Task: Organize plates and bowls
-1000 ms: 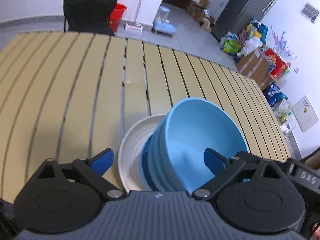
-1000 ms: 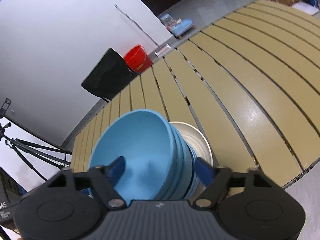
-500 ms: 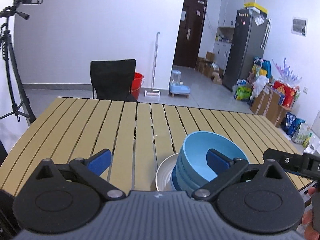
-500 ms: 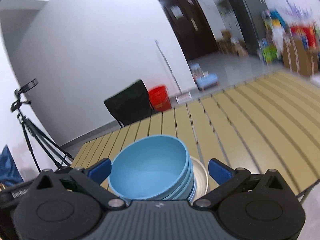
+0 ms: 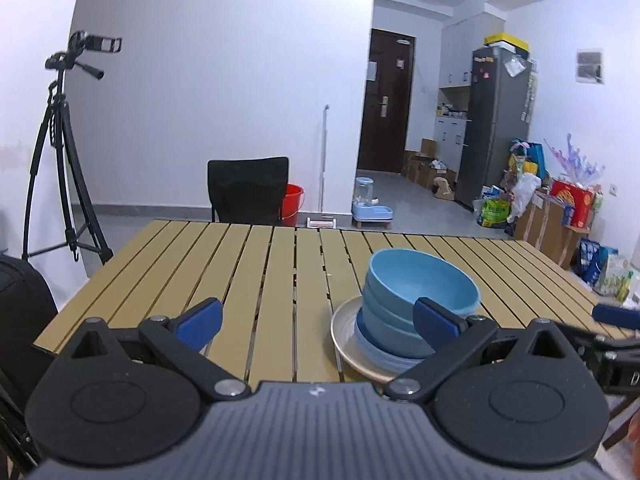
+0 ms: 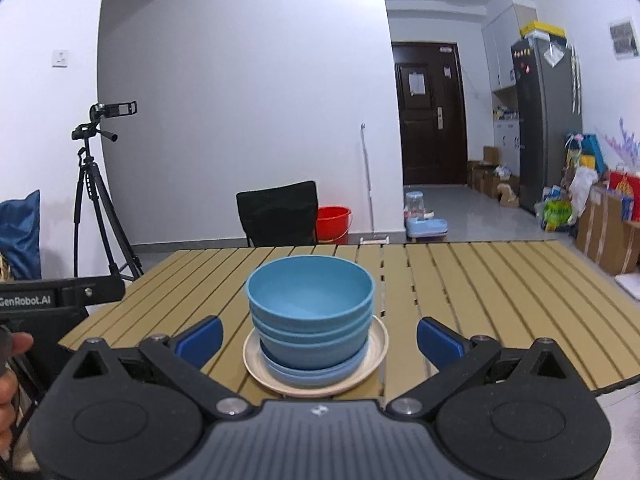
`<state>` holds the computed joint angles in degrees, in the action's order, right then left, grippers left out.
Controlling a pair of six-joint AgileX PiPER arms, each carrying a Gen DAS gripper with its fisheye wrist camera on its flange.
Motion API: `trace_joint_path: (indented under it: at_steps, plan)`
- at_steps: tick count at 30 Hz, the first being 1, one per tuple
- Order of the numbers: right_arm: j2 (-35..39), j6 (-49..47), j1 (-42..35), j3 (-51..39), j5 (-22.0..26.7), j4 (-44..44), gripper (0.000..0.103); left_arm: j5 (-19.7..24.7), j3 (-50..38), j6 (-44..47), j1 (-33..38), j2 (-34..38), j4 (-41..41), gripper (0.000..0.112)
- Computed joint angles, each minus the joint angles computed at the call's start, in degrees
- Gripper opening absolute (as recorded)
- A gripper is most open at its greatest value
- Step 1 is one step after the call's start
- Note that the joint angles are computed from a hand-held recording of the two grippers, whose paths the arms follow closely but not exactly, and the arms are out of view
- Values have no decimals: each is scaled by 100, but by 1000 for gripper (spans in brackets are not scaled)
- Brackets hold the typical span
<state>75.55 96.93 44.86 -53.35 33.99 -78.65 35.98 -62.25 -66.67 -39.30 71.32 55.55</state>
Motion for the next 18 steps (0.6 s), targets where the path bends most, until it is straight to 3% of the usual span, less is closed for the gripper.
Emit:
trace_joint_path:
  at_steps: [7, 11, 18]
  plan:
    - [-518, 188, 1016, 526, 1028, -47, 103, 339, 686, -465, -666, -572, 495, 103]
    - [-601, 193, 1334, 553, 1331, -55, 103, 640, 854, -619, -953, -698, 556, 103]
    - [-577, 402, 1630, 563, 1566, -146, 103, 546, 1103, -865, -806, -978, 374, 103]
